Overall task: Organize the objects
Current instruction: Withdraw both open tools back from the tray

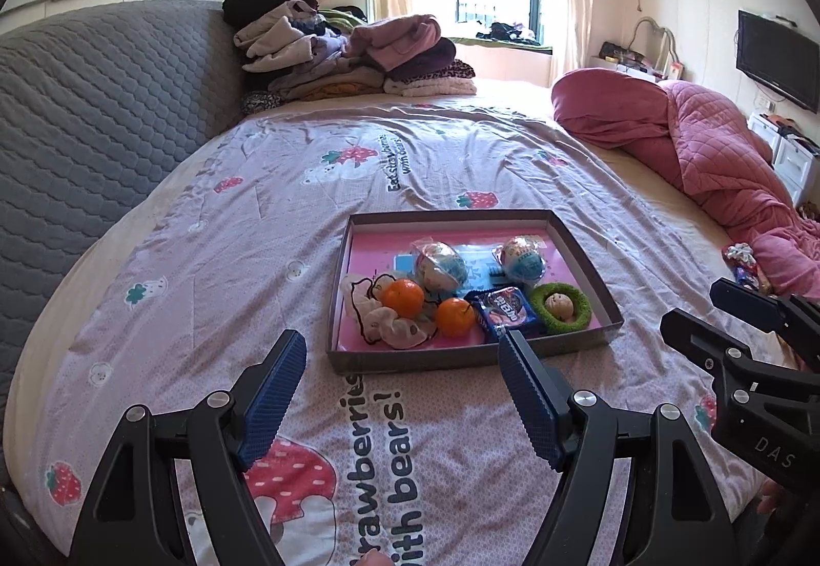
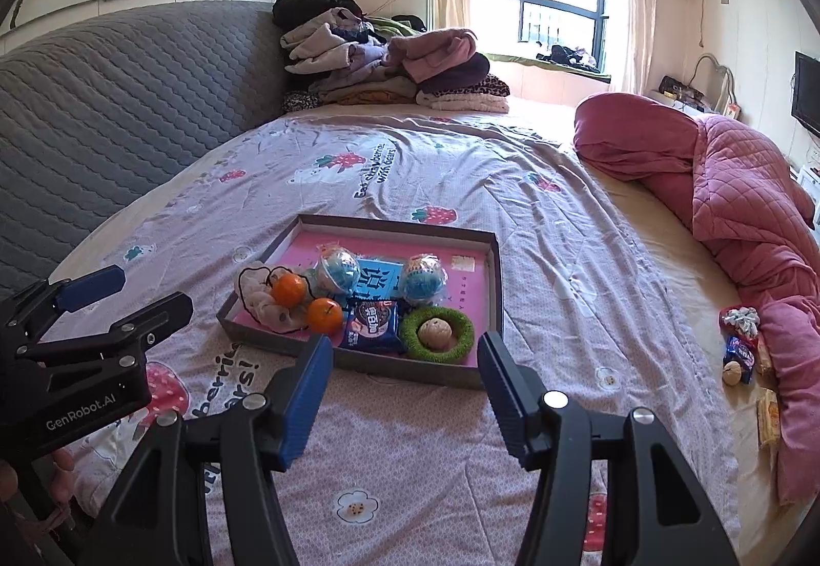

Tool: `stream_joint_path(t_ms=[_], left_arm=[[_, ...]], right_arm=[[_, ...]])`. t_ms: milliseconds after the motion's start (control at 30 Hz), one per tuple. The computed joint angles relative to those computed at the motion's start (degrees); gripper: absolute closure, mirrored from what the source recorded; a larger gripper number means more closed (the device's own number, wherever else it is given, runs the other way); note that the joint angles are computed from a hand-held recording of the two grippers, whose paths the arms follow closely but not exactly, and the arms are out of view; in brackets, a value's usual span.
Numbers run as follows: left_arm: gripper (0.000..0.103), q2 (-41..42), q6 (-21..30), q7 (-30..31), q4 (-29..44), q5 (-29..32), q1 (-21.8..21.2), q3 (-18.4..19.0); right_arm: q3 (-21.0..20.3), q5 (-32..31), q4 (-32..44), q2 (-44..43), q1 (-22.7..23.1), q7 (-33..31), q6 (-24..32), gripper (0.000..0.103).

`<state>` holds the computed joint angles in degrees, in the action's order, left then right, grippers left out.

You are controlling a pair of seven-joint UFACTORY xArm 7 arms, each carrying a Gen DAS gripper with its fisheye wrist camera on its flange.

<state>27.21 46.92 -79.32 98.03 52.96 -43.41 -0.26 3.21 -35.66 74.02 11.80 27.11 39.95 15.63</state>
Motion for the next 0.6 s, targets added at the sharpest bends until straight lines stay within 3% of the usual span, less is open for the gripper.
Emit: stream_joint_path(t_ms=[600], left_arm=[[0.025, -0.96, -1.52, -4.81, -6.23, 1.76, 0.19, -0.81]], right_arm=[[-1.31, -3.42, -5.77, 0.28, -0.03, 4.70, -2.30, 0.045]])
